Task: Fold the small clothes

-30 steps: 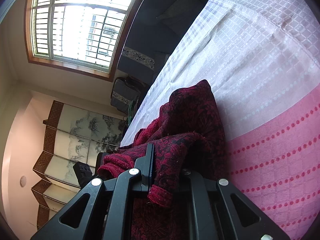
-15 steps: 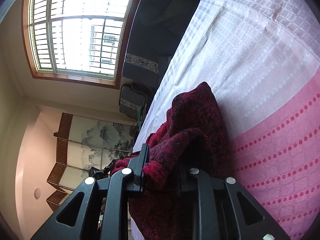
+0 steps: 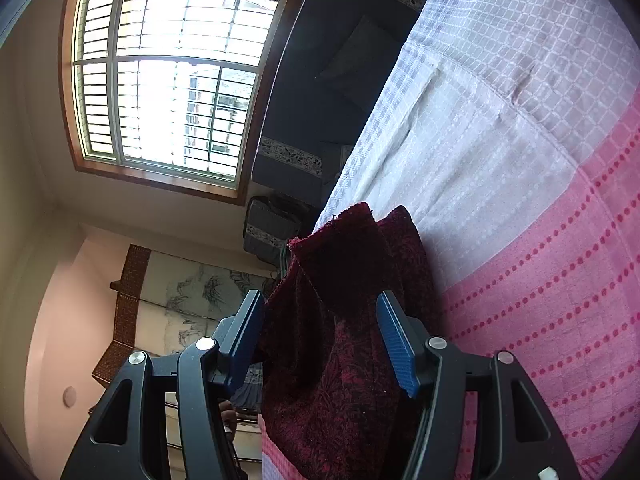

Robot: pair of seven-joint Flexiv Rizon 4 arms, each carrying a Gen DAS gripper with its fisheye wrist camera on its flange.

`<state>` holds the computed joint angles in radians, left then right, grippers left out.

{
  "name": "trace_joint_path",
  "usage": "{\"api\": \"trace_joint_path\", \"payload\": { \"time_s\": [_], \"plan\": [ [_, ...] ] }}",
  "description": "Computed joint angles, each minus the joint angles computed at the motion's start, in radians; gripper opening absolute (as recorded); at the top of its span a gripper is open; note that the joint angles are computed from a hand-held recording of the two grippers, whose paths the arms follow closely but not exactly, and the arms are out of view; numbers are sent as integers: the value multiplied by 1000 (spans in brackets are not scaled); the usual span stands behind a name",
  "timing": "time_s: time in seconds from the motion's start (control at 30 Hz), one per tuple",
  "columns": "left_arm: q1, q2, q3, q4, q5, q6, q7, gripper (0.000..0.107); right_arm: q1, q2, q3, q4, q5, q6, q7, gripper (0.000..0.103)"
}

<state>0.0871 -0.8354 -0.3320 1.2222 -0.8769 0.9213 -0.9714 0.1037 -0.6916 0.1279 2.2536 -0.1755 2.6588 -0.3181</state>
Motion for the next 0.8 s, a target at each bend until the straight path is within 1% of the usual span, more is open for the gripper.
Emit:
{"api": "trace_joint_path", "payload": {
  "time_s": [0.03, 0.17, 0.23, 0.3, 0.37, 0.47, 0.57, 0.63, 0.67, 0.73, 0.8],
  "plan": [
    [14, 18, -11, 35, -7, -2, 44, 67, 15, 16, -7, 19, 10, -11, -22, 57],
    [24, 110, 3, 185, 10, 14, 213, 67, 85, 107, -26, 106, 47, -139, -135, 57],
    [12, 147, 21, 262, 20, 58, 297, 67, 119, 137, -22, 133, 70, -188, -190, 57],
    [5, 176, 39, 325, 27, 90, 342, 67, 163, 160, -20, 155, 120, -225, -244, 57],
    [22, 190, 31, 369, -3, 79, 384, 67, 179, 169, -6, 166, 147, -246, -265, 57],
    [26, 207, 38, 419, -47, 108, 429, 67, 149, 134, 40, 171, 113, -188, -253, 57],
    [35, 220, 43, 444, -84, 93, 447, 67, 163, 135, 44, 168, 96, -177, -276, 56],
    [42, 236, 38, 453, -114, 65, 477, 67, 183, 150, 33, 163, 109, -206, -296, 54],
    [42, 247, 39, 452, -115, 33, 495, 67, 196, 158, 28, 160, 123, -221, -306, 53],
    [28, 261, 50, 438, -93, -27, 527, 67, 186, 152, 38, 156, 115, -207, -307, 50],
    [-2, 260, 62, 407, -65, -61, 542, 67, 192, 146, 41, 153, 121, -196, -314, 50]
  ]
}}
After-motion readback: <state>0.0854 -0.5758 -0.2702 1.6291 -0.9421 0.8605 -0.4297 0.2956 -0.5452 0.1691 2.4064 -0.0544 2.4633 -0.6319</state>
